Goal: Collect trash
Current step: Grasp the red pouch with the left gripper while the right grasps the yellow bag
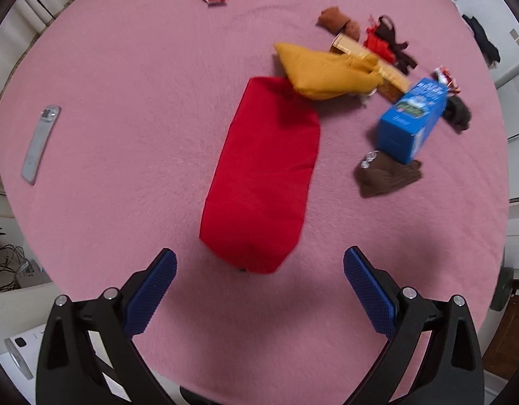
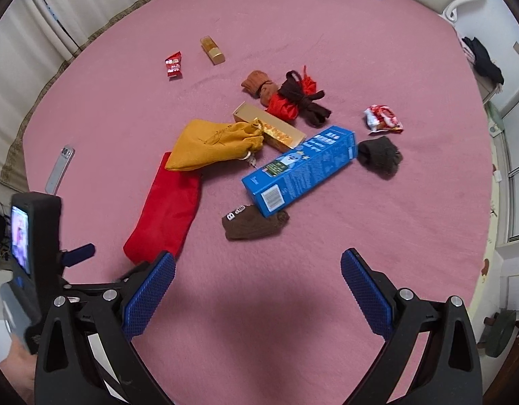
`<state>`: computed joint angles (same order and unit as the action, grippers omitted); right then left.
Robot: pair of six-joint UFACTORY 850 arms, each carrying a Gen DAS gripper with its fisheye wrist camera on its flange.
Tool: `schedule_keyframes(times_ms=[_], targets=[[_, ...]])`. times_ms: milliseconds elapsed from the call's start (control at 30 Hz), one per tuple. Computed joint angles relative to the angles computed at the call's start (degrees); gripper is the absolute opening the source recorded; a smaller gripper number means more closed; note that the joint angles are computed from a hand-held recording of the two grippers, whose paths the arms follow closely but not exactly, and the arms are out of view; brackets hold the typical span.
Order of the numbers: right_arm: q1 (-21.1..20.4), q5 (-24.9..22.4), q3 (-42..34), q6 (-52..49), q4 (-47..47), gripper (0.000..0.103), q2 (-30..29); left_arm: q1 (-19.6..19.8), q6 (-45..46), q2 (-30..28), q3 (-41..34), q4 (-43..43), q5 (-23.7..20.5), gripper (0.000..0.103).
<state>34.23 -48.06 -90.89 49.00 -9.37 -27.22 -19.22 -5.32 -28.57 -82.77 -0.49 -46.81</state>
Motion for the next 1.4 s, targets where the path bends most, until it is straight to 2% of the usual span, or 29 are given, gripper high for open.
schedule_keyframes(times_ms=[300,600,667,767,833,867,933,1033,1167,1267,1333,1400], targets=[[-1.2,0.2,-3.4,-1.6,2.4,0.094,-5.8,0.1,0.2,-6.2,0.2,1.7,2.5,0.099],[-1.9,-0.1,-7.2,-3.8,3.8,0.094,-9.1,0.2,-0.3,-11.8,-4.6,1.8,-0.9,0.097],[-2.2,0.0,-8.2,-4.6,4.6,0.094,-9.9,0.9,0.9,-12.4,-5.6,-0.4,-1.3,0.09],[-2.4,0.0,-9.7,-5.3,4.9,0.094,-10.9,2.3,2.3,-12.7,-7.2,-3.0,-2.1,0.07],[-2.7,0.2,-11.0,-6.0,5.1,0.094,-11.8,3.3,4.3,-13.0,-8.3,-5.0,-2.5,0.049],[-2.8,0.3,-11.7,-6.5,5.5,0.094,-12.3,4.0,5.8,-13.3,-9.1,-6.8,-3.1,0.045],[-3.1,0.5,-13.4,-7.5,6.2,0.094,-13.5,5.5,9.9,-13.9,-10.5,-11.0,-4.4,0.029],[-3.4,0.0,-17.3,-9.9,6.8,0.094,-16.1,7.3,14.3,-14.4,-11.9,-15.9,-5.2,0.022],[-3.7,-1.3,-23.9,-14.2,8.1,0.094,-21.1,8.8,16.0,-14.4,-13.1,-19.0,-5.2,0.019],[-4.2,-3.5,-30.6,-17.3,10.2,0.094,-26.1,9.7,16.9,-14.9,-14.1,-21.8,-5.9,0.018],[-4.3,-5.4,-35.6,-19.0,11.0,0.094,-29.6,9.9,18.1,-14.4,-12.1,-23.0,-4.2,0.018],[-4.5,-8.7,-41.7,-20.1,12.0,0.093,-33.8,9.9,17.6,-13.9,-12.3,-23.7,-5.1,0.018]])
